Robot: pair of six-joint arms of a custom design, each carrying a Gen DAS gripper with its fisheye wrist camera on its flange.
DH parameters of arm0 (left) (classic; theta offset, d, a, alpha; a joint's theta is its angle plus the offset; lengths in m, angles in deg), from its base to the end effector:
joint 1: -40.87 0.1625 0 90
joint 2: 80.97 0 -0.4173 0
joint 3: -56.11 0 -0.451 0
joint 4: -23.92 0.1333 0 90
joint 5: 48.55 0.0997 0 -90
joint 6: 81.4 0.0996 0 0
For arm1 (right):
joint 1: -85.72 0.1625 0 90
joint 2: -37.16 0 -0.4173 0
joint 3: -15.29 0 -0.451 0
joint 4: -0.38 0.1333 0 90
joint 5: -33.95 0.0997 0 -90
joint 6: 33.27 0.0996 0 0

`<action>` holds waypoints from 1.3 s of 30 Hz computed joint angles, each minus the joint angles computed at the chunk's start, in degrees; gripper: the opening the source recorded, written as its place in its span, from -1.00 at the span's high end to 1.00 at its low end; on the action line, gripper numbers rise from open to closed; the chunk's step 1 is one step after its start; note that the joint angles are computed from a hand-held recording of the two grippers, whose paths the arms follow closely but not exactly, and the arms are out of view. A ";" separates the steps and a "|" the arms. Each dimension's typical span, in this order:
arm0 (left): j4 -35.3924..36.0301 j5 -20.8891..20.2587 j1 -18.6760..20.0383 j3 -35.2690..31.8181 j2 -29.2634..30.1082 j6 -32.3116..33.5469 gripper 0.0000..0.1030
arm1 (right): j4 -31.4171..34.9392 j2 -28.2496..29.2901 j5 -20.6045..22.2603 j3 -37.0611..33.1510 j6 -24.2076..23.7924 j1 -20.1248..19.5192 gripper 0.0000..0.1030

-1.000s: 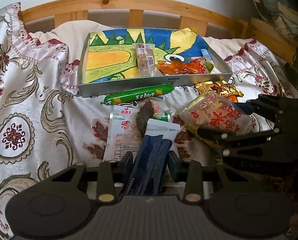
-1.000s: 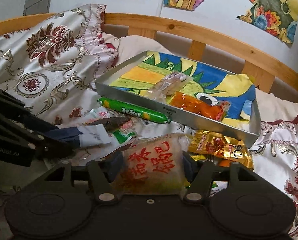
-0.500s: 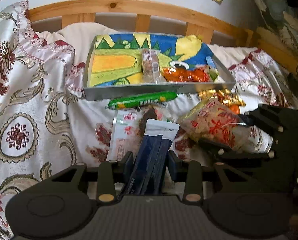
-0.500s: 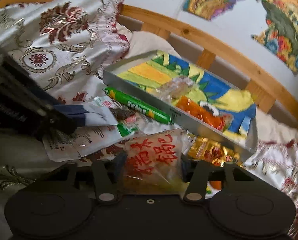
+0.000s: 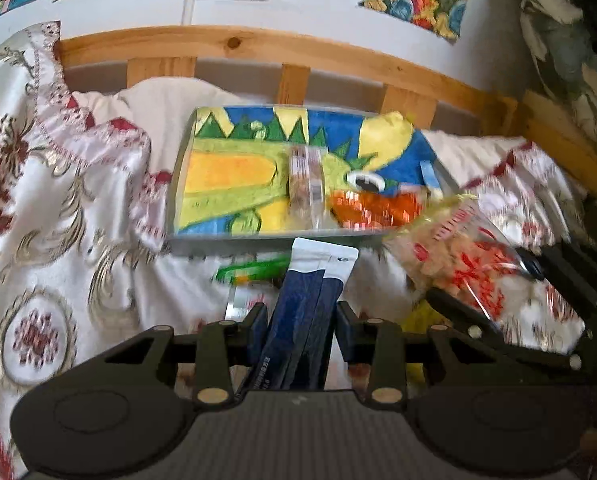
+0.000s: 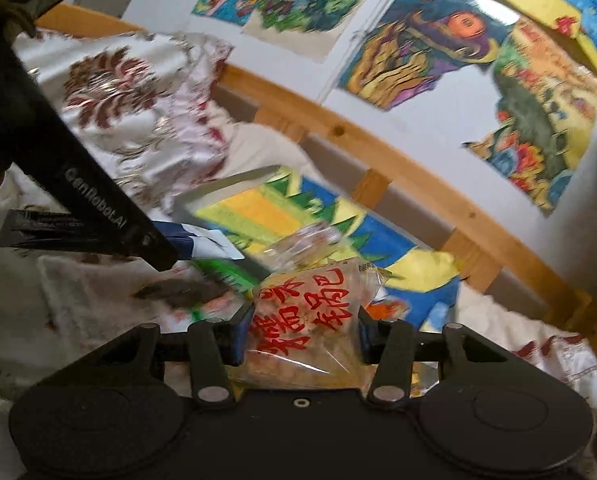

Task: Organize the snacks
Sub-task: 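Grasp the dark blue stick packets with the left tool while the right tool lifts the red-print bag, then carry the blue packets over the tray and open the left tool while the right tool releases the red-print bag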

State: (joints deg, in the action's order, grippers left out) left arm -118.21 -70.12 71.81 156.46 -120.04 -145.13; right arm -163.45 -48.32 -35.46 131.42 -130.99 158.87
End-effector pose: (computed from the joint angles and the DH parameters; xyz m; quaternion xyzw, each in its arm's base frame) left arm -0.4270 -0.5194 -0.0220 0.0112 0.8254 -0.4605 0.3263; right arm -0.0005 -0.5822 0.3488 0.6434 -0.6537 0.3355 0.2148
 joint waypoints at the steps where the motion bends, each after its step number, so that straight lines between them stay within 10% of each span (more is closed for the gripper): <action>1: -1.50 0.61 0.28 -0.54 0.35 1.71 0.23 | -0.88 0.40 0.51 -0.39 0.91 0.01 0.03; 21: -31.79 5.89 9.22 -31.06 18.55 51.15 0.23 | -10.47 21.34 1.52 -23.39 16.38 3.71 0.04; 39: -27.27 0.08 15.10 -43.06 26.47 48.25 0.23 | -8.73 27.31 -2.26 -29.10 17.12 3.79 0.03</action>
State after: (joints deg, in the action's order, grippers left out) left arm -145.48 -70.04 86.90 113.40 -93.57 -96.89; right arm -172.18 -21.01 -37.72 102.32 -113.87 162.66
